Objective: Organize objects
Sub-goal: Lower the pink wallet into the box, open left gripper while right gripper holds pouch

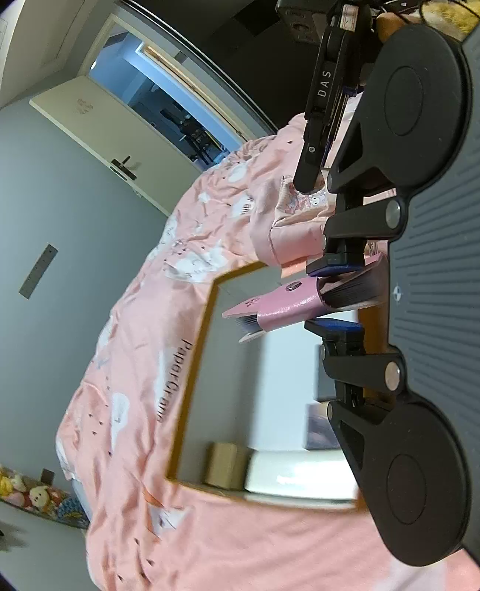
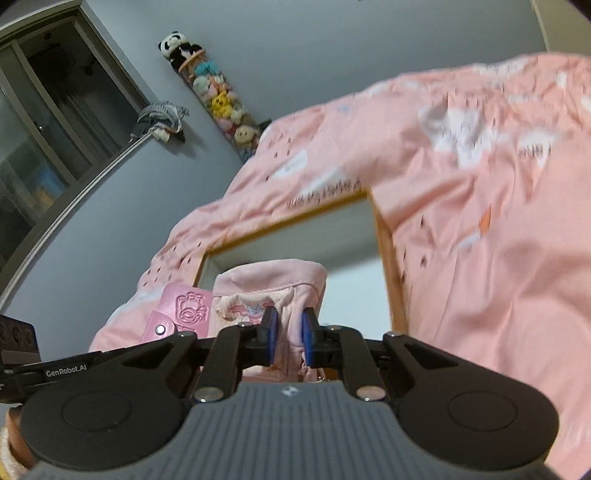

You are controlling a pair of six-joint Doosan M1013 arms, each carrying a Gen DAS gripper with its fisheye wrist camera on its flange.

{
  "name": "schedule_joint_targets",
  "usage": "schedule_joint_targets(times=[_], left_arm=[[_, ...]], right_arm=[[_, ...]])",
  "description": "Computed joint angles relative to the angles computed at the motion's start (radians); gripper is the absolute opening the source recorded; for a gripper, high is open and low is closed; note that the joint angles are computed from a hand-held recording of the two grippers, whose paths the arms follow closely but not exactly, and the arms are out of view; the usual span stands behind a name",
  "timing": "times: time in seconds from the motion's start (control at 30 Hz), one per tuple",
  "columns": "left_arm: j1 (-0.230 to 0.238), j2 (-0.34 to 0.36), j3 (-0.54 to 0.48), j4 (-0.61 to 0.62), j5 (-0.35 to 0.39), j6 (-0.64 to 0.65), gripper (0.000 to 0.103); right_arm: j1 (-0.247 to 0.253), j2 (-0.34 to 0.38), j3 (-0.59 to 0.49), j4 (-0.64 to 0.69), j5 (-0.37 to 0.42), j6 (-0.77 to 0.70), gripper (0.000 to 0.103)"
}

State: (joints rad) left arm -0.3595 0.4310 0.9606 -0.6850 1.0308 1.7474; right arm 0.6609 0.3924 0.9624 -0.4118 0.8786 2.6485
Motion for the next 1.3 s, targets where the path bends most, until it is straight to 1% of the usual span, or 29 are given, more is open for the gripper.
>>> schedule_joint_targets(times=[0.13,0.27,0.37,0.5,0.7,0.83,1.03,1.17,1.3], left_arm=[[-0.014,0.052,-0.063,0.011,0.016,-0.045,0.027],[-0.024,0.119,-0.140,0.016,0.079,-0.108,0.027],[-0.034,0.167,-0.196,0.030,0.138,-0.142,0.027],[-0.042,0.207,-0.236,0.035,0.189,-0.176,0.027],[-0.050,0.248,-0.275,0.050,0.242,-0.231,0.027],[-0.055,0.273,-0.307,0.057,0.290,-0.260,0.027],[-0.063,0.307,-0.357,0.092,0.365,-0.300,0.027],[-0.068,0.332,-0.400,0.120,0.446,-0.314,0.027],[-0.078,0.328,-0.398,0.174,0.457,-0.304,0.029]], right_arm=[[-0.007,0.036,-0.056,-0.064,0.032,0.008,0.015],[-0.008,0.085,-0.121,-0.145,0.106,0.008,0.015],[-0.022,0.103,-0.133,-0.128,0.112,0.007,0.015],[-0.032,0.114,-0.134,-0.126,0.121,0.012,0.015],[-0.043,0.112,-0.114,-0.151,0.104,0.041,0.015],[-0.048,0.114,-0.110,-0.139,0.097,0.039,0.015],[-0.043,0.123,-0.118,-0.159,0.129,0.025,0.015],[-0.041,0.121,-0.114,-0.170,0.130,0.034,0.015],[-0.039,0.120,-0.114,-0.173,0.135,0.034,0.015]])
